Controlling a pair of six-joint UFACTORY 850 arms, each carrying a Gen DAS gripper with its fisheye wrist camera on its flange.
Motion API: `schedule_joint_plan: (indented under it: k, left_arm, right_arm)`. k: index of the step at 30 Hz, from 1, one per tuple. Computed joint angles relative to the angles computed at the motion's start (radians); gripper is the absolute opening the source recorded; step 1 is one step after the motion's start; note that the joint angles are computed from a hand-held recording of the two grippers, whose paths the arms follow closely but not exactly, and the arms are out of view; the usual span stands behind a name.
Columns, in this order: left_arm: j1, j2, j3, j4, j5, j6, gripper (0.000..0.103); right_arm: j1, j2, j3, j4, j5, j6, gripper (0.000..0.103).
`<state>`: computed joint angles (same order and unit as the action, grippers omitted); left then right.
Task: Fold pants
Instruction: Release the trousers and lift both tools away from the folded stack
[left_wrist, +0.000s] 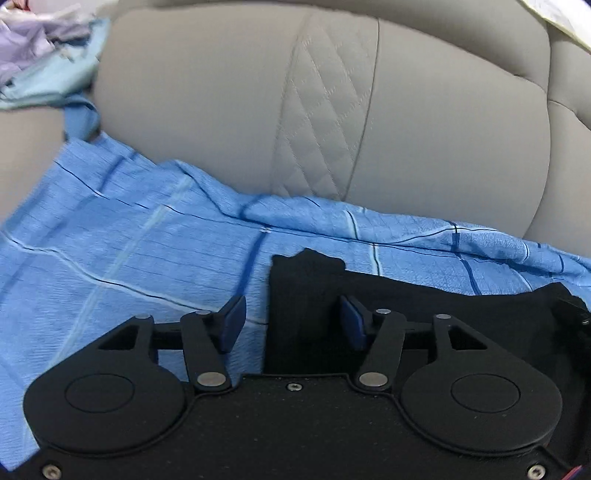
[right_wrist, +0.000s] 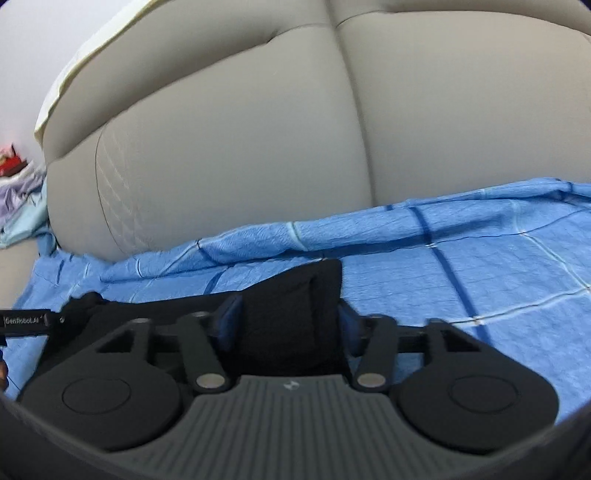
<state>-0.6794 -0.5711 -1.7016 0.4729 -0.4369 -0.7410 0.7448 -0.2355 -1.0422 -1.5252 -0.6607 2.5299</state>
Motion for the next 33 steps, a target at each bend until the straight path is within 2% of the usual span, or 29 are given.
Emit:
schedule_joint_plan:
  k: [2, 5, 8, 13, 17, 18, 20, 21, 23, 25, 33]
  left_arm:
    - [-0.023, 0.052, 0.054, 0.146, -0.029, -0.113, 0.056]
    - [-0.050, 0.155, 0.171, 0.280, -0.014, -0.223, 0.056]
    - [-0.091, 0.250, 0.280, 0.346, 0.005, -0.250, 0.056]
    - [-0.172, 0.341, 0.430, 0.500, -0.021, -0.324, 0.056]
    - [-0.195, 0.359, 0.509, 0.724, -0.010, -0.569, 0.057]
    - [-0.198, 0.360, 0.508, 0.722, -0.015, -0.581, 0.057]
    - [-0.194, 0.365, 0.493, 0.622, -0.015, -0.500, 0.057]
    - [-0.192, 0.378, 0.492, 0.566, -0.002, -0.455, 0.058]
    - [-0.184, 0.409, 0.508, 0.503, 0.037, -0.402, 0.071]
    - [-0.194, 0.444, 0.535, 0.500, 0.045, -0.412, 0.080]
    - [-0.246, 0.526, 0.625, 0.421, 0.030, -0.395, 0.092]
  right_arm:
    - [0.025, 0.020, 0.002, 0.070, -0.059, -0.080, 0.084]
    - [0.084, 0.035, -0.015, 0.175, -0.178, -0.229, 0.085]
    - [0.146, 0.034, -0.038, 0.219, -0.257, -0.328, 0.086]
    - [0.214, -0.021, -0.100, 0.361, -0.309, -0.507, 0.086]
    - [0.230, -0.006, -0.051, 0.363, -0.291, -0.373, 0.089]
    - [0.223, 0.006, -0.037, 0.365, -0.271, -0.325, 0.090]
    - [0.220, 0.021, -0.031, 0.382, -0.253, -0.272, 0.090]
    - [0.233, 0.020, -0.041, 0.382, -0.277, -0.274, 0.090]
    - [0.272, 0.014, -0.060, 0.358, -0.332, -0.304, 0.090]
    - [0.311, 0.007, -0.079, 0.348, -0.377, -0.327, 0.090]
    - [0.443, -0.032, -0.119, 0.320, -0.473, -0.202, 0.091]
